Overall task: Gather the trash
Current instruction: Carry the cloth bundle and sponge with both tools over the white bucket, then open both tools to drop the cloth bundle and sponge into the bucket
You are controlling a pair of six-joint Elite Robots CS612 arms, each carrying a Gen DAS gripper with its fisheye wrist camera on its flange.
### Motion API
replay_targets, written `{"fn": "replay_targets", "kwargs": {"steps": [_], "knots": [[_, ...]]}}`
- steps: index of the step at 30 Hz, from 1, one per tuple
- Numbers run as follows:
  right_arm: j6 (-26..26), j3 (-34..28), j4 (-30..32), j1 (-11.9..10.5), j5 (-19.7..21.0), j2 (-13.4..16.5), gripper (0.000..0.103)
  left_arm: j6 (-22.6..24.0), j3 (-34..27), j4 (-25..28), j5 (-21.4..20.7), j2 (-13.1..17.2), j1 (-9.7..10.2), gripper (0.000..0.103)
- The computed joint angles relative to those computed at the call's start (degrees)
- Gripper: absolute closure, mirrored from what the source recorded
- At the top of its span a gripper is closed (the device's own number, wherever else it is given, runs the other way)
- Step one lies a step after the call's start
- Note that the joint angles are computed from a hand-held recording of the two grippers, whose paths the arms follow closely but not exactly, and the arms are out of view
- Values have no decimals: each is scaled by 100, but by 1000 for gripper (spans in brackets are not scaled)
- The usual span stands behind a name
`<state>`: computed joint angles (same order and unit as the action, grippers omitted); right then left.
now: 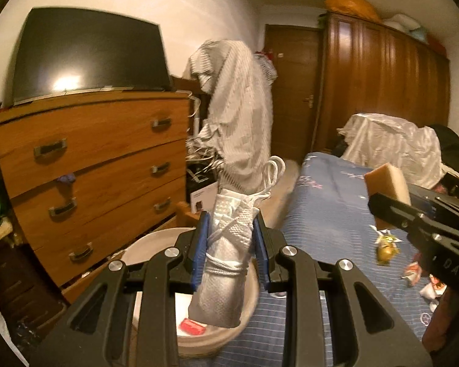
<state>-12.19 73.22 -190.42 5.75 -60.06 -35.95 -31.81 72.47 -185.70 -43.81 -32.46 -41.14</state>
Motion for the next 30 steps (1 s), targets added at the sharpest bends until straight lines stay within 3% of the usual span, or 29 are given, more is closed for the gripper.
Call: {"fn": "replay_targets", "kwargs": {"steps": [8, 14, 19, 23, 30], "knots": [[-586, -1511, 2185, 449, -150, 678, 68, -632, 191, 724, -581, -128, 343, 76], [-976, -2783, 4147, 608, -284, 1273, 68, -970, 42, 1436, -1361, -95, 652, 76], [-1260, -3722, 5395, 699, -411, 1745, 68, -1034, -227, 2084, -1970, 27, 856, 75], [-1277, -4239, 5921, 721, -459, 2032, 68, -1098, -363, 2313, -2287, 138, 980, 75], [-1381, -4324, 5988, 694, -472, 2117, 68, -1198, -408, 2322, -2461, 234, 1059, 75]]}}
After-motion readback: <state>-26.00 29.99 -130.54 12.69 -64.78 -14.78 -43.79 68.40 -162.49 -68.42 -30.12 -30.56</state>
